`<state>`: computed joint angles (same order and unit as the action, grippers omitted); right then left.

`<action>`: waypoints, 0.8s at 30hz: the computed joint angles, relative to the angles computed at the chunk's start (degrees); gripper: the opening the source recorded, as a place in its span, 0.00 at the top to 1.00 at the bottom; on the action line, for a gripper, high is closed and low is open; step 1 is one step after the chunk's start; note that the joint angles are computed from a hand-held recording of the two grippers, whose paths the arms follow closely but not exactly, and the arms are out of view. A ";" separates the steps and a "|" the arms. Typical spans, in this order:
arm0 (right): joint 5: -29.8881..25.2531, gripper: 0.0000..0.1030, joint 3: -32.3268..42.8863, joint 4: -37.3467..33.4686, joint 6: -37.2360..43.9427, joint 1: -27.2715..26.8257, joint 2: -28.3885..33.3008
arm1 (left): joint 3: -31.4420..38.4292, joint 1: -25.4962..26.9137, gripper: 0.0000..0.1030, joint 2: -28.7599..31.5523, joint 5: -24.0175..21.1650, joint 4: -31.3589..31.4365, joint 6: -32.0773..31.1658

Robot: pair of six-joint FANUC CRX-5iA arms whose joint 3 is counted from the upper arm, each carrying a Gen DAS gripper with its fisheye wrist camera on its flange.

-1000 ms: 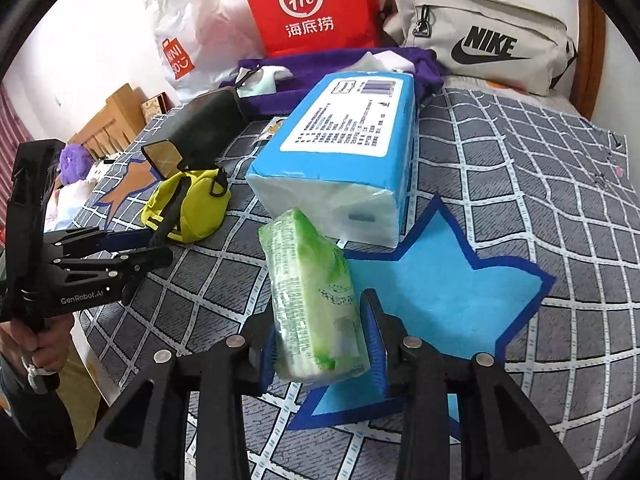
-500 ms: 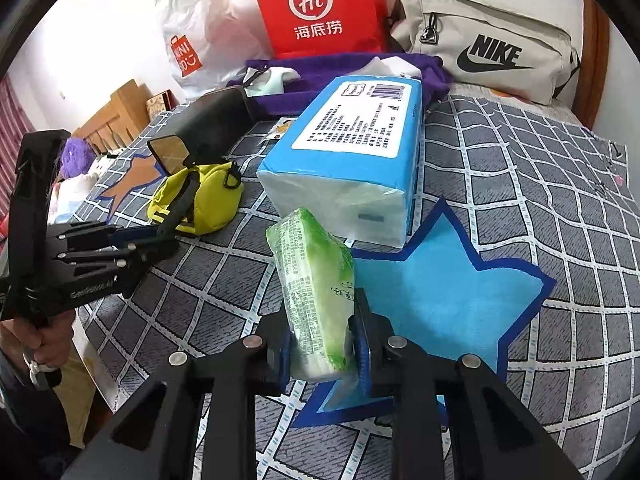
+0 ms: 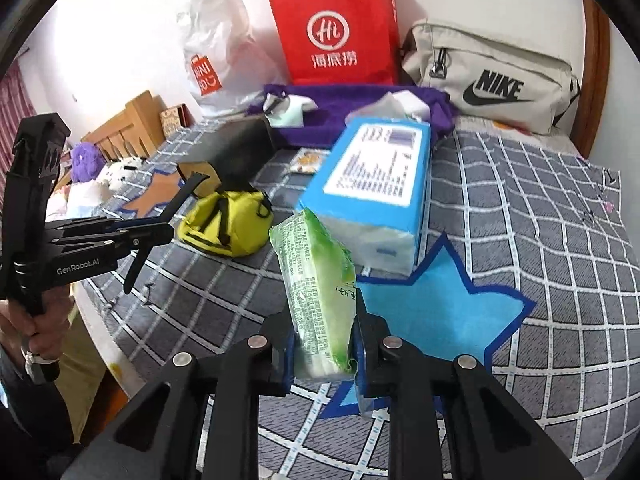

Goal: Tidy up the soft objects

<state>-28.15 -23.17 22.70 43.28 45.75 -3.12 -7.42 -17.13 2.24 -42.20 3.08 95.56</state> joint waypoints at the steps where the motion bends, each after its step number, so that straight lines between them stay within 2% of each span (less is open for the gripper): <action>1: 0.29 0.79 0.09 -0.10 0.22 -0.04 -0.36 | -0.08 0.21 0.81 -0.39 0.06 0.36 0.00; 14: -1.03 0.79 5.44 0.87 2.74 -1.03 0.23 | 4.45 1.44 0.81 -0.77 -1.24 -0.98 2.57; 24: -2.38 0.79 11.98 -0.62 7.67 -2.96 3.36 | 8.65 3.09 0.81 1.04 -1.91 -1.20 4.70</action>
<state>-30.53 -11.19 22.07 50.94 42.78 0.25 1.23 -14.05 3.28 -44.10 1.87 100.25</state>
